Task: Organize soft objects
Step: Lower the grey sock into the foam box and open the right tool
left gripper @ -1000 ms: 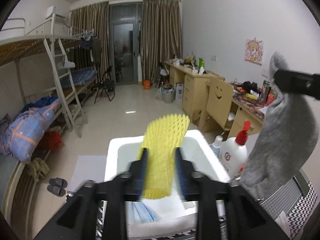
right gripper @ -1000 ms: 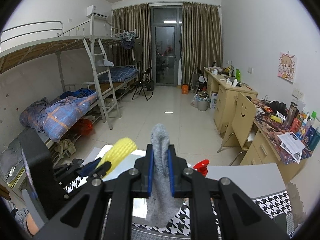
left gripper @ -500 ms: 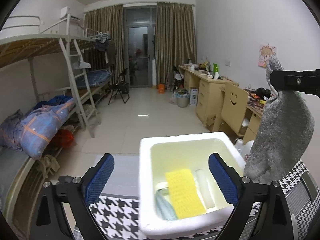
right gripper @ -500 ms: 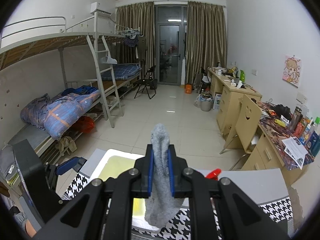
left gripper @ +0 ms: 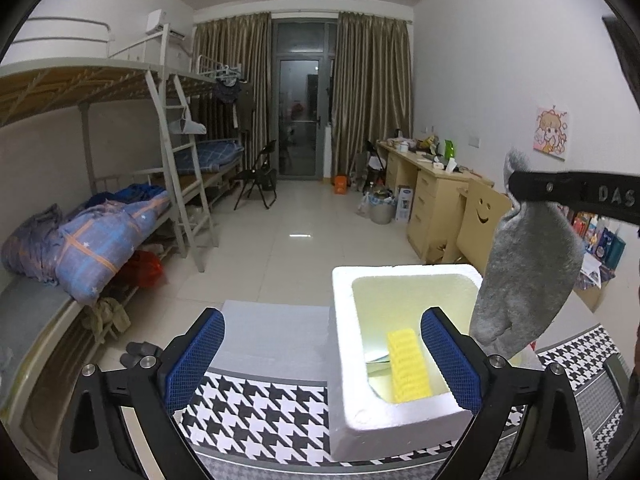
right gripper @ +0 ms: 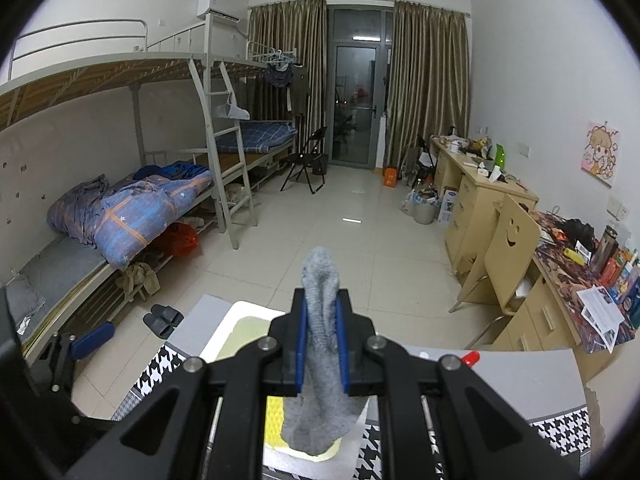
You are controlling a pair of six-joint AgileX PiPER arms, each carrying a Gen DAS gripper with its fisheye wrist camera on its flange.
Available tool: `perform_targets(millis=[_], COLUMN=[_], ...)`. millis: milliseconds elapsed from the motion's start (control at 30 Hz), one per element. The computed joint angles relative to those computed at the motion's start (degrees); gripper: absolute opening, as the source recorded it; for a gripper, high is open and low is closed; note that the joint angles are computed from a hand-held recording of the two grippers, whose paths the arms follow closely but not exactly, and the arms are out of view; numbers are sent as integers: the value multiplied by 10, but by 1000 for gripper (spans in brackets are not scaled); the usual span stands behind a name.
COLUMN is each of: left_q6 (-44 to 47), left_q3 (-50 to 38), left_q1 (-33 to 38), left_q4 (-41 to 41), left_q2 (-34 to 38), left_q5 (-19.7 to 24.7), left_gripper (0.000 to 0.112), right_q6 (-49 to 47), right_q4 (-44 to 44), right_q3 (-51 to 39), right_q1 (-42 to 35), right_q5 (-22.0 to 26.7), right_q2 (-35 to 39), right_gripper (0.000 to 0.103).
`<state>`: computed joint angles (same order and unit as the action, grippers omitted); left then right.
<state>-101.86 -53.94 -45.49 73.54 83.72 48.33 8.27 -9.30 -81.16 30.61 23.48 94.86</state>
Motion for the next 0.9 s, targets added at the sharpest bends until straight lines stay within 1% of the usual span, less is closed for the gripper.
perform_targets(millis=[167,300,500,567,833,900], left_q6=[-1,-2,-9,-10,-13,-14], left_q3=[6,10,20,21,34,34], left_q1=[1,1,2,4,8,6], left_q4=[0,1,5,5,5,5], left_q2=[-5,-7,-15,-18,-27,-27], left_q5=[2,2,-2,-4,-6,-4], left_gripper=[99,99,99,99,99,99], right_q6=[4,13,-29,-22,-54,-47], right_q4=[-4,-24,5,-7,5,-5], right_q3=[-13,-22,-48,-50,-63,-67], right_q1=[2,9,5,9,15,20], right_q5=[11,21,50,53,88,95], right_q2=[19,31,55,60,78,85], right_gripper=[16,16,16,16,16,16])
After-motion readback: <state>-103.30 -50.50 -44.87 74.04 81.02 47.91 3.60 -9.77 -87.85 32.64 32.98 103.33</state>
